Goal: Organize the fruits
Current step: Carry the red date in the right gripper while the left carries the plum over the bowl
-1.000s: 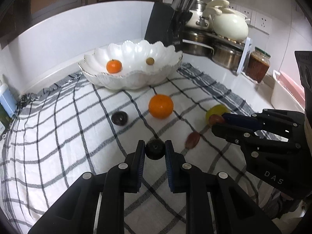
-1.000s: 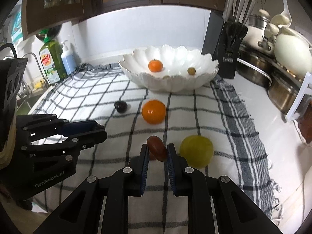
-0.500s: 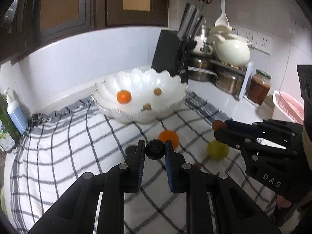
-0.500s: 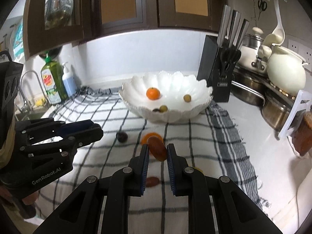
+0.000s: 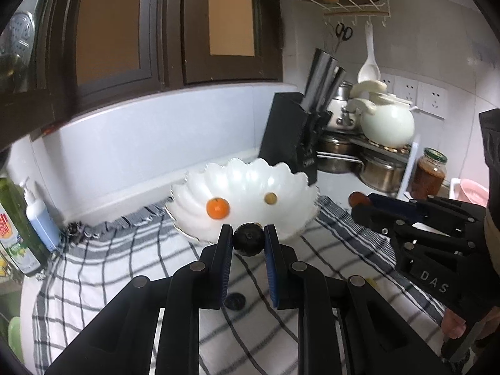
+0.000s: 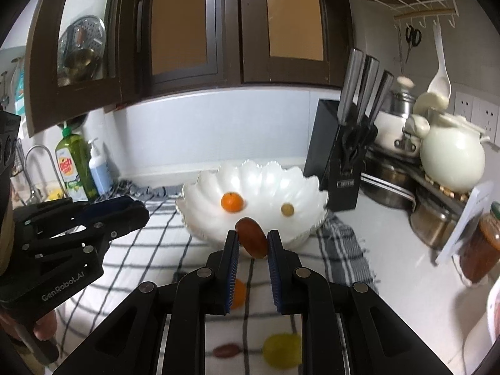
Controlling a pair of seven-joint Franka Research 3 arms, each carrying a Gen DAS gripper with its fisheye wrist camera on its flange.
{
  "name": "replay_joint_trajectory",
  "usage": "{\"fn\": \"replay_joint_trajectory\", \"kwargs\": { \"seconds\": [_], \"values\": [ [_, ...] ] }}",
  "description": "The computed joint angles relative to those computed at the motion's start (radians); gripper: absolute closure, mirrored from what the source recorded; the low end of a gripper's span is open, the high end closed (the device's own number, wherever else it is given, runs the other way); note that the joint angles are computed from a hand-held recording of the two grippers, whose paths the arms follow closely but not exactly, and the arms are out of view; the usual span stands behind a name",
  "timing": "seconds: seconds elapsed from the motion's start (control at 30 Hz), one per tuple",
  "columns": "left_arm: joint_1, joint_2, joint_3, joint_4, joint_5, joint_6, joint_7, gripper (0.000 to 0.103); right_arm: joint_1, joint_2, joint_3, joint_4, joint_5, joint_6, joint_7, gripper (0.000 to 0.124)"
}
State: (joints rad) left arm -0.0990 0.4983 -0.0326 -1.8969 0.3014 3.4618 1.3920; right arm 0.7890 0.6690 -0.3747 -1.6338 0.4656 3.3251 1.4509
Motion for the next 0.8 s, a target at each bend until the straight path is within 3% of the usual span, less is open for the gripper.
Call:
{"fn": "replay_joint_trajectory", "kwargs": {
  "seconds": [0.4, 0.6, 0.73, 0.8],
  "values": [
    [-0.059, 0.07, 0.072, 0.143, -0.049, -0.044, 0.028, 0.082, -0.053, 0.107, -0.03, 0.212, -0.102, -0.123, 0.097, 0.104],
    [-0.004, 0.13, 0.015, 0.274, -0.014, -0.159, 0.008, 0.082, -0.101, 0.187, -0.034, 0.369, -0.179, -0.229, 0.185, 0.104],
    [0.086, 0.199, -0.101, 0.396, 0.013, -0.268, 0.025, 0.082, -0.155, 0.259, -0.016, 0.522, -0.225, -0.343, 0.24, 0.104],
    [0.1, 0.235, -0.125, 0.453, 0.014, -0.304, 0.039, 0.082, -0.188, 0.306, 0.002, 0.617, -0.249, -0.405, 0.261, 0.104]
  ]
}}
